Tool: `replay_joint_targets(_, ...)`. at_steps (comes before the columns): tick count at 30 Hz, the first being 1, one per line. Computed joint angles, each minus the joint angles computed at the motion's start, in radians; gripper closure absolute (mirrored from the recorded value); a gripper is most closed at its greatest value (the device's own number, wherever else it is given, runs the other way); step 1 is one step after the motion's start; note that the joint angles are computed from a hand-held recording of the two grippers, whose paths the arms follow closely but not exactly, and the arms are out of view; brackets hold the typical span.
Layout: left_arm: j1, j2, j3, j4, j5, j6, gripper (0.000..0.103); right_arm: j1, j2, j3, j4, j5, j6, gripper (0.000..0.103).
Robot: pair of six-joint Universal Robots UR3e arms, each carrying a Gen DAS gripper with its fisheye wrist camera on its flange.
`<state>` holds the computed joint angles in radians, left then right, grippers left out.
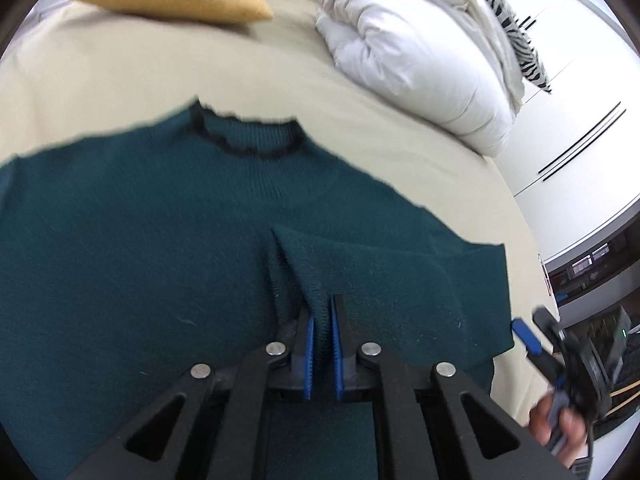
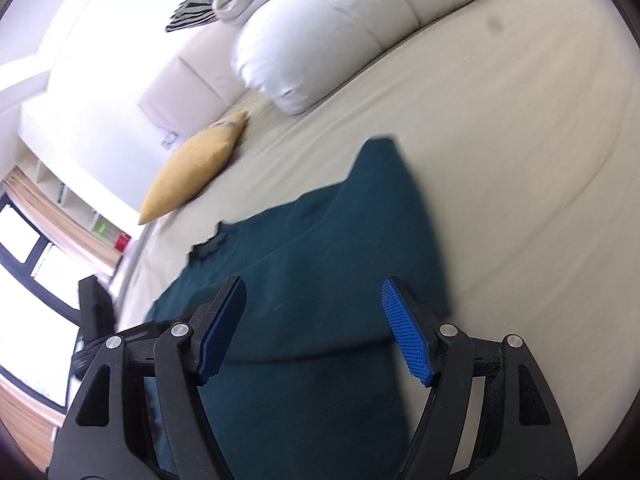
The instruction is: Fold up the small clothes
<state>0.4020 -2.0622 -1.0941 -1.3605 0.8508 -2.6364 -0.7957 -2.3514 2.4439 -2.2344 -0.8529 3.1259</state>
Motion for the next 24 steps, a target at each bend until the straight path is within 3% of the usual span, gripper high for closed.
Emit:
replay_joint_targets(6, 0.085, 0.032, -0.040, 0.117, -0.051, -0.035, 0.101, 0.012, 0.326, -0.131, -0.138, -0.087, -0.016, 0.037)
replay_joint_targets(10, 0.075, -0.008, -0.003, 0.054, -0.015, -0.002, 0.101, 0.037, 0.450, -0.160, -0.218, -0.098, 0.038, 0.038)
replay_joint_targets(12, 0.036, -0.016, 0.001, 0.051, 0.026, -0.002, 0.090, 0.025, 0.440, -0.131, -0.231, -0.071, 0.033, 0.038)
replay_joint_targets(13, 0.021, -0.031, 0.018, 0.026, 0.023, -0.001, 0.071, 0.044, 0.450, -0.120, -0.259, -0.081, 0.042, 0.038)
replay_joint_targets(15, -0.002, -0.042, 0.020, 0.030, 0.018, -0.015, 0.053, 0.111, 0.506, -0.115, -0.348, -0.121, 0.089, 0.038)
replay_joint_targets(19, -0.054, -0.050, 0.009, 0.049, 0.055, -0.025, 0.056, 0.101, 0.483, -0.094, -0.341, -0.111, 0.067, 0.038)
replay_joint_targets(20, -0.065, -0.047, 0.001, 0.079, 0.077, -0.039, 0.077, 0.095, 0.473, -0.091, -0.331, -0.107, 0.062, 0.038)
replay_joint_targets(21, -0.071, -0.049, 0.004, 0.082, 0.092, -0.050, 0.088, 0.093, 0.467, -0.089, -0.326, -0.105, 0.059, 0.038)
replay_joint_targets(24, -0.071, -0.036, -0.006, 0.101, 0.101, -0.061, 0.092, 0.102, 0.444, -0.083, -0.332, -0.129, 0.059, 0.038)
